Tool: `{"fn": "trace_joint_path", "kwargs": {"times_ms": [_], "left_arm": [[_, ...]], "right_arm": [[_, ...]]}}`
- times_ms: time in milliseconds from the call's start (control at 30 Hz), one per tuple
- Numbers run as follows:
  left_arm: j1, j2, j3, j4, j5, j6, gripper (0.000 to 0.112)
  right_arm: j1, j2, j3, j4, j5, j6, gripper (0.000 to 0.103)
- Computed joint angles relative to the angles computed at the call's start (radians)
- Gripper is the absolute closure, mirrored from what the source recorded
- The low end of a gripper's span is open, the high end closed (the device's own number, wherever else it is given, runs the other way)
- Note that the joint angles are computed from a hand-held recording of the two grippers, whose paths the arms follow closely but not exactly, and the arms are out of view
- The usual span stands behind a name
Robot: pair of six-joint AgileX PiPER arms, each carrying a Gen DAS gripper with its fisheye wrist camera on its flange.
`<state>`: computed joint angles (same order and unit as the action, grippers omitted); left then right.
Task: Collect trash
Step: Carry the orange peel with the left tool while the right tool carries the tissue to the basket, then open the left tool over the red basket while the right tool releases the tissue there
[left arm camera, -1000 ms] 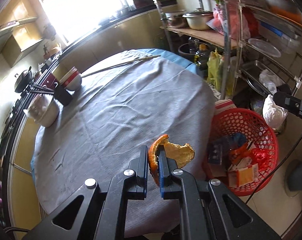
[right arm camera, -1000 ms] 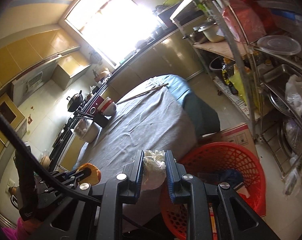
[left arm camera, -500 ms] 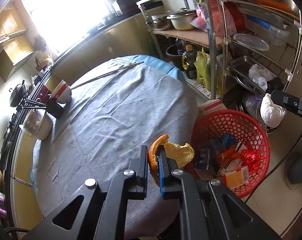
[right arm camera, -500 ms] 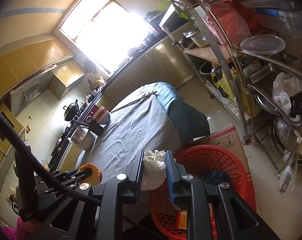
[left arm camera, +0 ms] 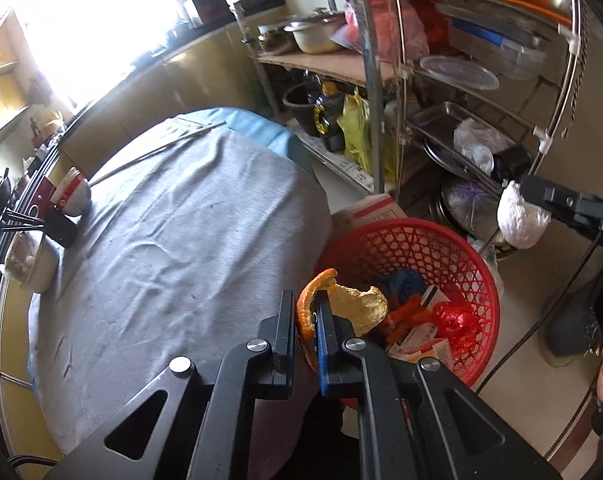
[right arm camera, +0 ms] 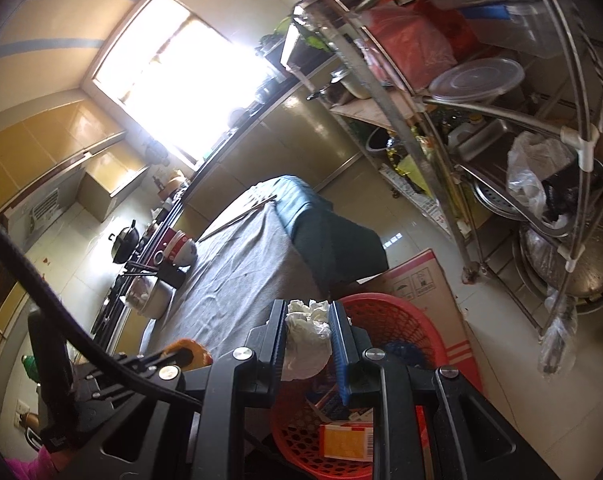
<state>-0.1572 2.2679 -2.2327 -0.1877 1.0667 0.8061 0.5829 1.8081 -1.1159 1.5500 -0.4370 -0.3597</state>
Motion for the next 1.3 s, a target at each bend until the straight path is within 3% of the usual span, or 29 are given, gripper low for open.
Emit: {"fn": "trace_joint_path", "kwargs": {"times_ms": [200, 400, 1300], "left_arm": [[-0.028, -0.051, 0.124, 0.026, -0.087, 0.019, 0.103], [-0.037, -0.055, 0.145, 0.04, -0.109, 0.026, 0.103], [-0.052, -0.015, 0.127, 0.055, -0.107, 0.023, 0.103]], "right_arm": [[-0.011, -0.01, 0.039, -0.05, 0.008, 0.073, 0.08], [-0.02, 0.0, 0.035, -0.072, 0.022, 0.094, 0.08], [-0.045, 0.038, 0.029, -0.129, 0.058, 0.173, 0.08]]}}
